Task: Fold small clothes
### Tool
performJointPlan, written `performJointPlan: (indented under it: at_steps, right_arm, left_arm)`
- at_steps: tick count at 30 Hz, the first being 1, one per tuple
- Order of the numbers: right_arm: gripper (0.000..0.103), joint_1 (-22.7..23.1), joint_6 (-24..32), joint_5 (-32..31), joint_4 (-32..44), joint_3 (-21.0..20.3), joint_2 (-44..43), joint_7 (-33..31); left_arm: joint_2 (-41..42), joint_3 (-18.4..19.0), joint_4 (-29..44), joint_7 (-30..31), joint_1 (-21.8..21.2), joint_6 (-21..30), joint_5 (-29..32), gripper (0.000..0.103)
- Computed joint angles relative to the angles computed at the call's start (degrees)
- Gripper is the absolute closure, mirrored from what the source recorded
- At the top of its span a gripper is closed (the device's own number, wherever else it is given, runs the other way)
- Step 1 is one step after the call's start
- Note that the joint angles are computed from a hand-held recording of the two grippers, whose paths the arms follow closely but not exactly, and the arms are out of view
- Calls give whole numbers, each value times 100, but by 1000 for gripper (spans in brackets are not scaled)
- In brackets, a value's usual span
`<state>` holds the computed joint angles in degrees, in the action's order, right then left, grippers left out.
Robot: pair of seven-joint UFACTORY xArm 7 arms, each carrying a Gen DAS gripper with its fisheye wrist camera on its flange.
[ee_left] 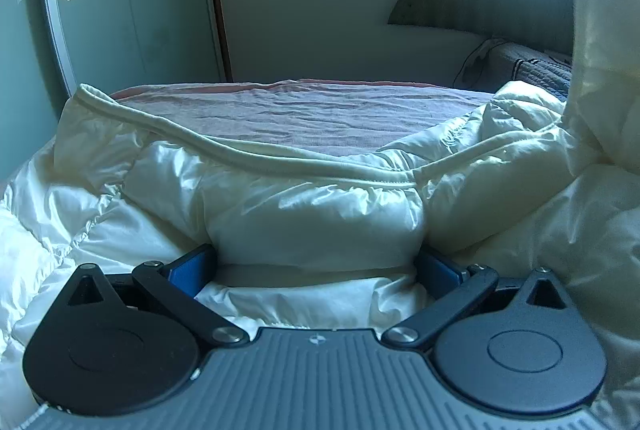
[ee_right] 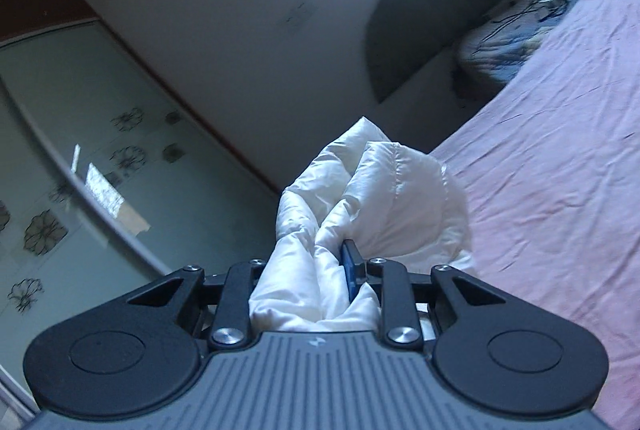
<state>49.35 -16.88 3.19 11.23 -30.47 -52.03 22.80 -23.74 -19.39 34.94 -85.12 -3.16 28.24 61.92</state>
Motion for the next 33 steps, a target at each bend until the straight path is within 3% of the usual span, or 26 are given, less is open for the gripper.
performJointPlan:
  at_steps: [2,5,11,15,18,20,23,28,31,33]
  right_arm:
    - [78,143,-36,-9,62,-62,45,27]
    - [78,362,-17,-35,131,-261,-75,40]
    - [78,814,-12,2,240,-564,-282,-37]
    - [78,1183,-99,25,294,-740,-338,-53]
    - [78,1408,-150,65,342,-749,-335,43]
    - [78,1535,-191,57,396,-712,-278,112]
    - [78,1507,-159,8,480,-490,-153,207]
    - [78,1475,-33,-47,565,-366,-124,256]
    - [78,1566,-113,-59,594,-285,-1,297]
    - [78,1643,-160,-98,575,-277,28,355]
  left_arm:
    - [-41,167,-14,344,-93,-81,-250,1]
    - [-269,451,-74,1411,-280,-92,-917,0]
    - [-1477,190,-558,2238,20,189,-929,0]
    - [-2187,738,-1009,3084,-291,82,-1748,0]
    - [-2085,914,-1067,3480,-310,14,-2211,0]
    - [-1876,798,-992,3578,-128,24,-2351,0]
    - [-2265,630,-1222,3313,288,-383,-2457,0]
    - [-2594,43,-1179,3256,1117,-357,-2402,0]
    - [-1756,275,-789,4385,702,-236,-2707,0]
    - [-1534,40,-671,4526,822,-335,-2621,3]
